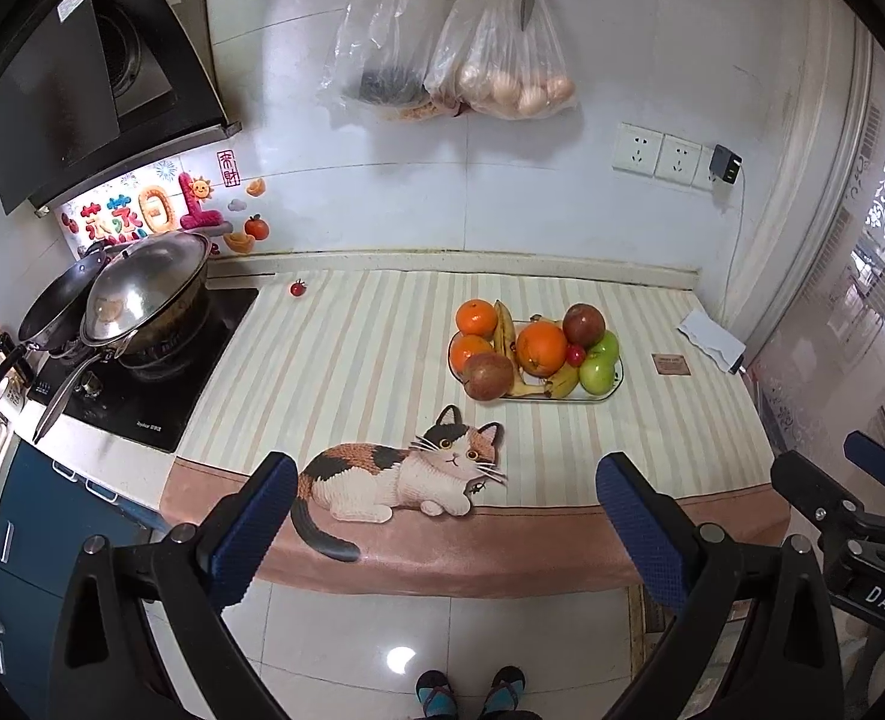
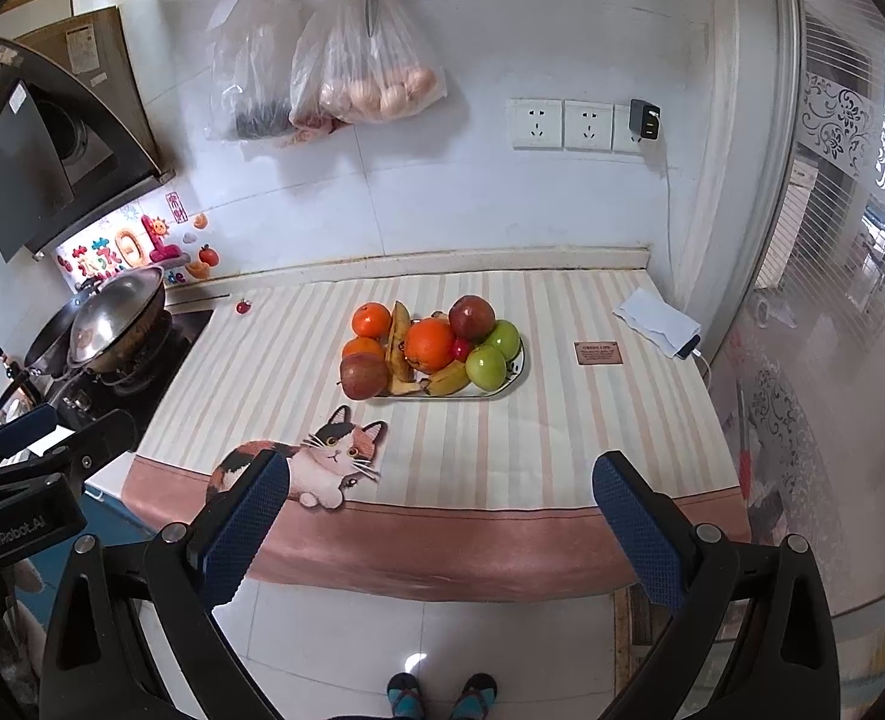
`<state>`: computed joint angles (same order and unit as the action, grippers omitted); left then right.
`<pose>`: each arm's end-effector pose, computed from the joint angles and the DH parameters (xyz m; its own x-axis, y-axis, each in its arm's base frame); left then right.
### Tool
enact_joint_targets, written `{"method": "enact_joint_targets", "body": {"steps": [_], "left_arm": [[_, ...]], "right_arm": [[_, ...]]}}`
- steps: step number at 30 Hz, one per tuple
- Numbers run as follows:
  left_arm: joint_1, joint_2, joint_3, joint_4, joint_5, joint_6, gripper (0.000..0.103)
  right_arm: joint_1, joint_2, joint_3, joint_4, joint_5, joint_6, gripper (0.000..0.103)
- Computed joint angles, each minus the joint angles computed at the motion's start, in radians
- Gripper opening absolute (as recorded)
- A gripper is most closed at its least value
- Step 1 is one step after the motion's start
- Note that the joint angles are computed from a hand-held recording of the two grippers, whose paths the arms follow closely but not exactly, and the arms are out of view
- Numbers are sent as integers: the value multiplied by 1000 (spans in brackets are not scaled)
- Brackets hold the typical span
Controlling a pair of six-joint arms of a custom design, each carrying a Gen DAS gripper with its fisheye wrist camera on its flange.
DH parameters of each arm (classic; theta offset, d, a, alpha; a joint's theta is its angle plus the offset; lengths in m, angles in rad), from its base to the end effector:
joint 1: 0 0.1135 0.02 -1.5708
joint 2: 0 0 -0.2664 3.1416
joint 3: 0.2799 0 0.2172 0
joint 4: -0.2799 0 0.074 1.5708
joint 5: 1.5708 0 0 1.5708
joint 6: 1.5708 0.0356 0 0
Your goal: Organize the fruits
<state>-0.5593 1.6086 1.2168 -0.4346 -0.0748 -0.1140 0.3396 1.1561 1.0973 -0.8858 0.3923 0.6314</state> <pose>0.2727 -0.1676 0.2749 -0.6747 0.2885 -0.6794 0.4121 0.9108 -0.0225 0.1811 0.0495 0.3183 -0.6737 0.3405 -0.6559 0.3730 0.9228 0.0959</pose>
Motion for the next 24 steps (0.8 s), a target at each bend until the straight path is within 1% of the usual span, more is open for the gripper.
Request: {"method": "enact_joint_targets", "body": {"steps": [8, 24], "left_arm": [[-18, -5, -13, 1, -17, -13, 102], [-26, -39, -49, 11, -29, -32, 102]], "right_arm": [[-25, -6, -18, 16, -21, -31, 103], [-9, -21, -6, 4, -14, -36, 103]]}}
